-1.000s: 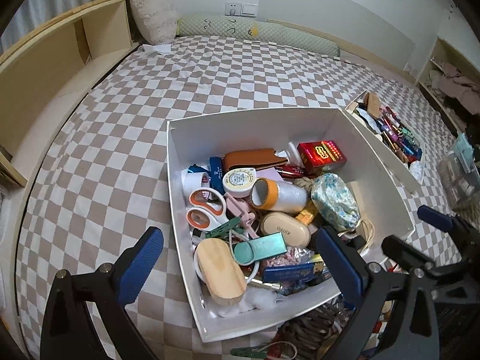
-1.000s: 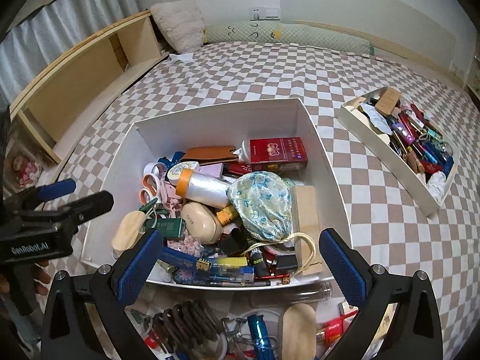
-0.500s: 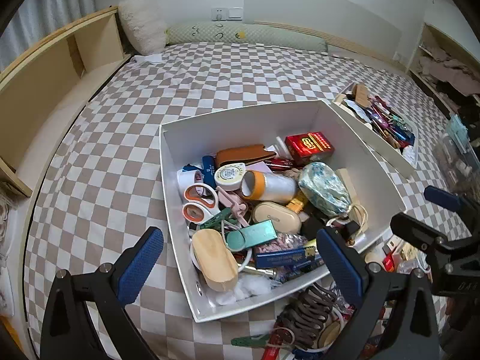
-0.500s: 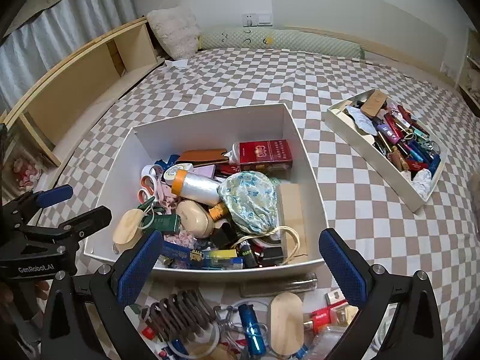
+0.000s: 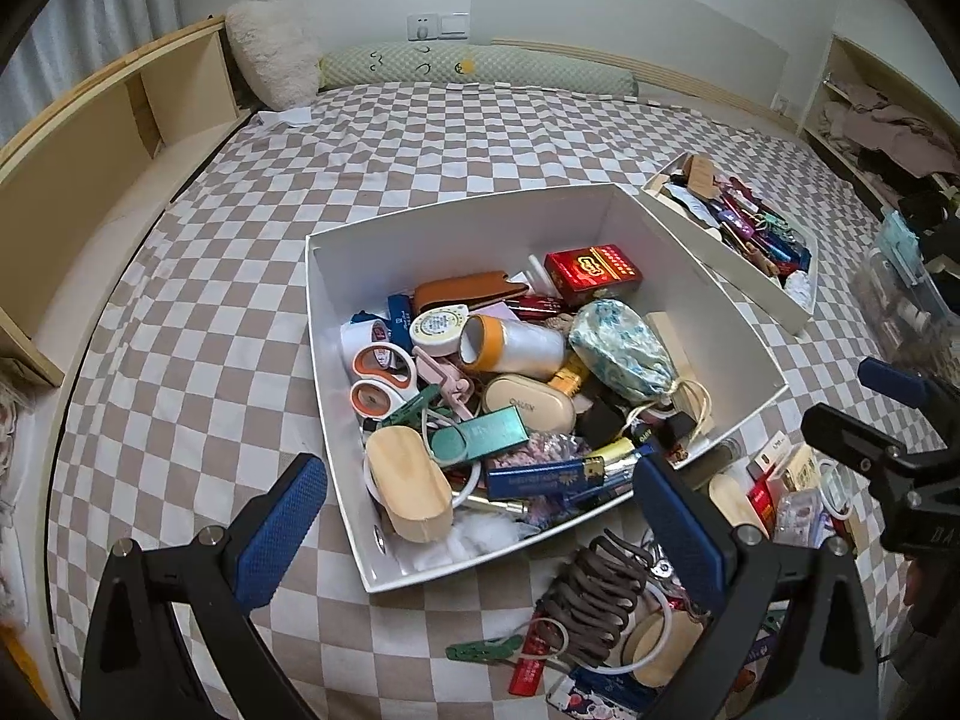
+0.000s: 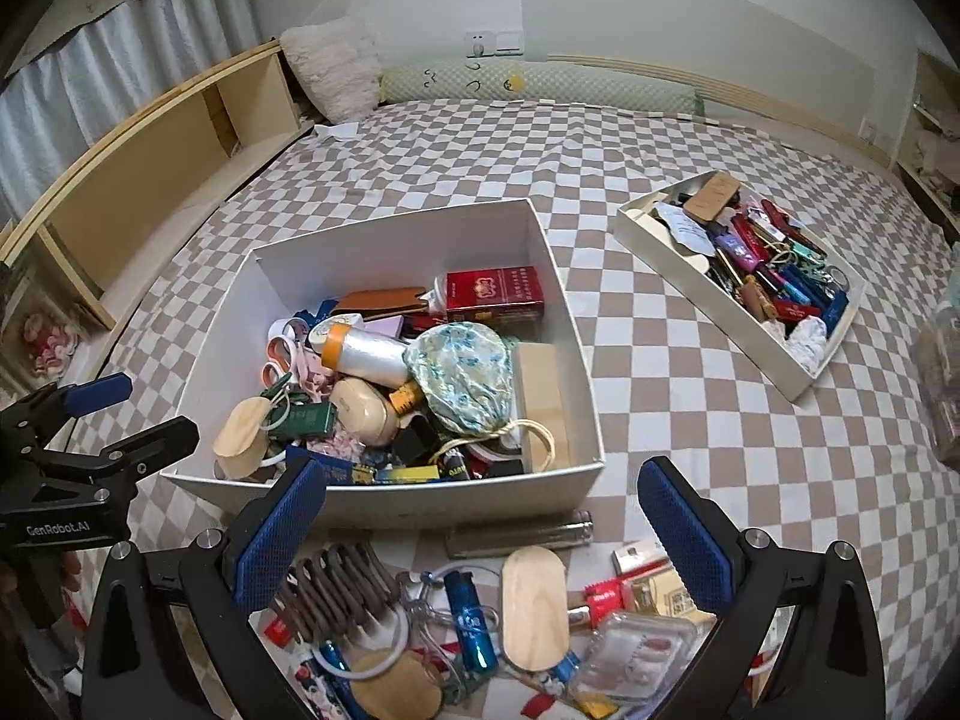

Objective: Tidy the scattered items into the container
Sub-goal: 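Withdraw both open tools from the box back toward the pile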

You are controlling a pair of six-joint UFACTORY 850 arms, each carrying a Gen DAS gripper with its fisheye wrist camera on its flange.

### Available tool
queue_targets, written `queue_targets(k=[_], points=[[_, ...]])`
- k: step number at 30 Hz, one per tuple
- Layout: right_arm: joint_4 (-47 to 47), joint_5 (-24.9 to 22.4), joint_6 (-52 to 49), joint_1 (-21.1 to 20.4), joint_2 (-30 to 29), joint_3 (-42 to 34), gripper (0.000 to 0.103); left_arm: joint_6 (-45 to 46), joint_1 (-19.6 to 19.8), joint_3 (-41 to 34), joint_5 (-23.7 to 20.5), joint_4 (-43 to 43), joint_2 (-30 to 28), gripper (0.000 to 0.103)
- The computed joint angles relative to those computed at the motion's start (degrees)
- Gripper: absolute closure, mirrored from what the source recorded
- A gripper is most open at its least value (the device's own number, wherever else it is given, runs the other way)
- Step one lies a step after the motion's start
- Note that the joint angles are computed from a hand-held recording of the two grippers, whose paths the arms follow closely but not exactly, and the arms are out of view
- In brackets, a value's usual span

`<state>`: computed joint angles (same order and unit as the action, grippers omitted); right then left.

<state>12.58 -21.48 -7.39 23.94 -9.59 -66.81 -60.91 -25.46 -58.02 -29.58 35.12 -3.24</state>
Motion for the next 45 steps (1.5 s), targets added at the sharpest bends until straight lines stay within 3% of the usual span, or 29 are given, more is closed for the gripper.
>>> queue_targets(k=[13, 34, 45], points=[[-1.9, 0.4, 0.4, -1.9, 4.0, 3.0, 0.000, -0.1, -0.1, 2.4, 2.0, 0.4, 3.4, 0.000], [10.9, 0.6, -13.6, -6.8, 12.1, 10.7, 0.000, 2.0, 1.3, 8.5, 5.3, -0.2, 9.7, 0.000], [16.0, 0.8, -20.8, -11.8, 16.1, 16.3, 0.000, -5.1, -0.9, 12.0, 6.1, 8.4, 12.9, 0.000]])
